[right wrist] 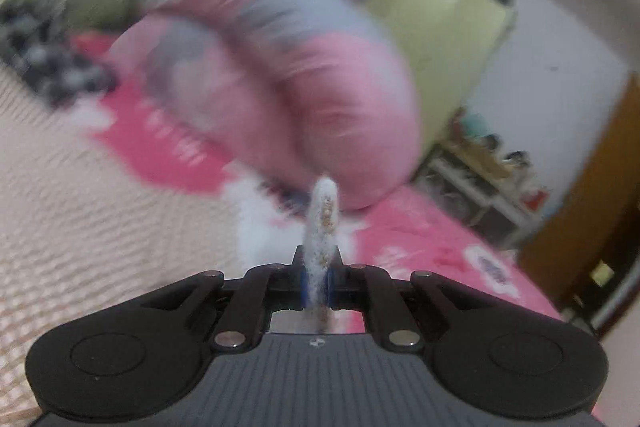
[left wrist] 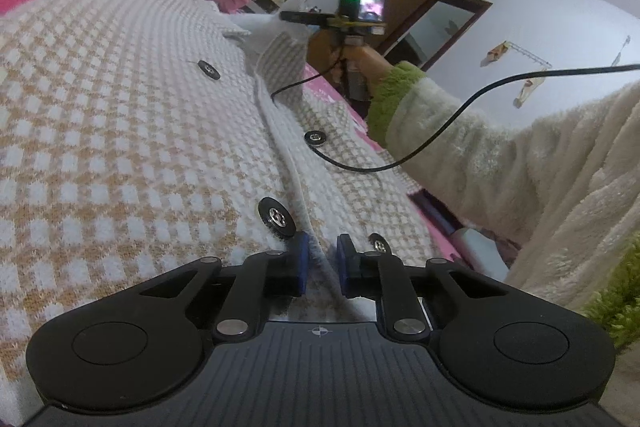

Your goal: Fold clothes

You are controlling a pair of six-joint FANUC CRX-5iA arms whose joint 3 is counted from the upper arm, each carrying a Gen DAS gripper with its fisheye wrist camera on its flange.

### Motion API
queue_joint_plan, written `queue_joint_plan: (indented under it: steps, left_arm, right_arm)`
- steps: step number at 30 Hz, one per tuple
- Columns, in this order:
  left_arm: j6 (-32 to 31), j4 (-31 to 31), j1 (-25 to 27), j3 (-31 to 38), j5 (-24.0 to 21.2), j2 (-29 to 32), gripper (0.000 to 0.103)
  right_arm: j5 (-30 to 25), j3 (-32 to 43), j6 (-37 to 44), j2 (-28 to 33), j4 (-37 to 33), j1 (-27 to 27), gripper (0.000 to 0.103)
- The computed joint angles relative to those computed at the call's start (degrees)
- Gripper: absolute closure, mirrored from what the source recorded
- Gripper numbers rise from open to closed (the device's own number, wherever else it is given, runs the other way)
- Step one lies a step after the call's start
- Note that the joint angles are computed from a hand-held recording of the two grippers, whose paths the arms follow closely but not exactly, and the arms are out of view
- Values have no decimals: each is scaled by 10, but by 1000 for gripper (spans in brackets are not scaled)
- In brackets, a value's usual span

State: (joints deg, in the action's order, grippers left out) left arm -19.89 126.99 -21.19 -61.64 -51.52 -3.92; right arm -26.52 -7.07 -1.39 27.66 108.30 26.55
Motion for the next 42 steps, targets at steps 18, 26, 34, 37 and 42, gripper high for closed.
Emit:
queue_joint_plan:
  steps: [18,26,34,37,42]
  left_arm:
    - [25,-36,54,-34,-78,-5,101]
    - [54,-73,89,-29,-117,18,98]
    - [77,-94,114,-34,-140,17,98]
    - [92,-111,132,-38,-147,12,98]
    - [107,-115,121,-41,-103,-20,91]
  right_arm:
    - [-62,340,319,188,-575,81,94]
    - [-136,469,457,239,-756,83,80]
    - [134,87,120,-32,-501,25,60]
    - [144,-13,127,-141,-494,26,59]
    - [42,-60,305,-271,-725,93,59]
